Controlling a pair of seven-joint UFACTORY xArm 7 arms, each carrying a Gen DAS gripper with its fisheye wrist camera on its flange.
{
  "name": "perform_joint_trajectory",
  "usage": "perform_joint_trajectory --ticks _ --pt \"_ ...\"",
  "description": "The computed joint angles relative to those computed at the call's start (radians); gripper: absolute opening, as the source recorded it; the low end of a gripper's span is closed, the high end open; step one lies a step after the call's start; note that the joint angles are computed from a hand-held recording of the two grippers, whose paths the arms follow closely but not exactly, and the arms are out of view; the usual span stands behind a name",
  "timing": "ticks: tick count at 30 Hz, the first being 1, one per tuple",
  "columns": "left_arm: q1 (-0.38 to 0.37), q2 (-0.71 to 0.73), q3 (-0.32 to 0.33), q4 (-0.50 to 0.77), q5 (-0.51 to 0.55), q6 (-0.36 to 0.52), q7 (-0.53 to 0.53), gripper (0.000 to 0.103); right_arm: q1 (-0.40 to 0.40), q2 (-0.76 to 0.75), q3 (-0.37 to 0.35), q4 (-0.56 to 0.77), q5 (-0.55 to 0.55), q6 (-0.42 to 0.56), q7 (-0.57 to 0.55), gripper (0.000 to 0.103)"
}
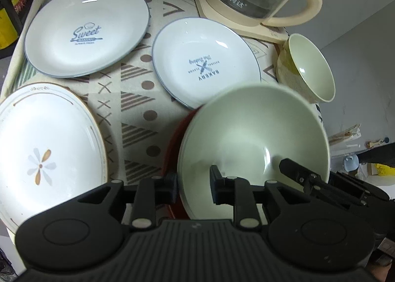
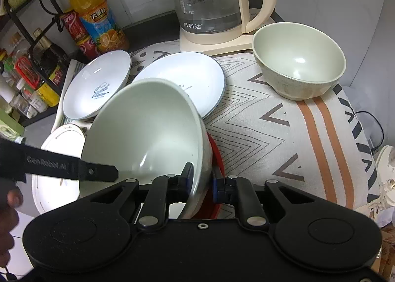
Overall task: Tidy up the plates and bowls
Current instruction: 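Carry the green bowl with both grippers over the red bowl and lower it in, then open both grippers to release the green bowl inside the red bowl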
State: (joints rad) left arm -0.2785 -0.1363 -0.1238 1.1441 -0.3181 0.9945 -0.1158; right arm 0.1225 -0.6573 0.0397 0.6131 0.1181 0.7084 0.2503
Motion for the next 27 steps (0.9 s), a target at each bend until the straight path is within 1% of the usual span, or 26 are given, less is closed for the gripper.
perform_joint_trajectory --ticks 4,10,12,14,18,19,23,27 --pt "0.004 -0.01 0.009 -0.001 -0.021 0.004 0.02 0.023 -0.002 0.01 0.003 0.006 -0.004 0.004 0.006 0.014" --pt "0.008 -0.031 0.011 -0.002 -0.019 0.005 0.028 0.023 -0.003 0.027 0.005 0.008 -0.003 0.001 0.019 0.011" --pt "0.008 -0.036 0.011 -0.002 -0.009 -0.012 0.043 0.024 -0.003 0.035 0.009 0.011 -0.009 0.0 0.021 0.013" --pt "0.009 -0.033 0.018 0.006 -0.026 -0.015 0.062 0.025 -0.003 0.042 0.015 0.015 -0.019 0.001 0.021 0.013" --pt "0.017 -0.02 0.018 0.019 -0.019 -0.017 0.052 0.026 -0.002 0.056 0.024 0.033 -0.036 0.017 0.023 0.014" --pt "0.018 -0.019 0.02 0.021 -0.024 -0.013 0.057 0.026 -0.003 0.06 0.026 0.041 -0.041 0.029 0.024 0.014" --pt "0.019 -0.013 0.021 0.027 -0.039 -0.015 0.073 0.026 0.003 0.052 0.029 0.059 -0.051 0.039 0.015 0.023" --pt "0.019 0.003 0.019 0.045 -0.045 -0.017 0.082 0.026 0.001 0.051 0.037 0.072 -0.07 0.05 0.011 0.026"
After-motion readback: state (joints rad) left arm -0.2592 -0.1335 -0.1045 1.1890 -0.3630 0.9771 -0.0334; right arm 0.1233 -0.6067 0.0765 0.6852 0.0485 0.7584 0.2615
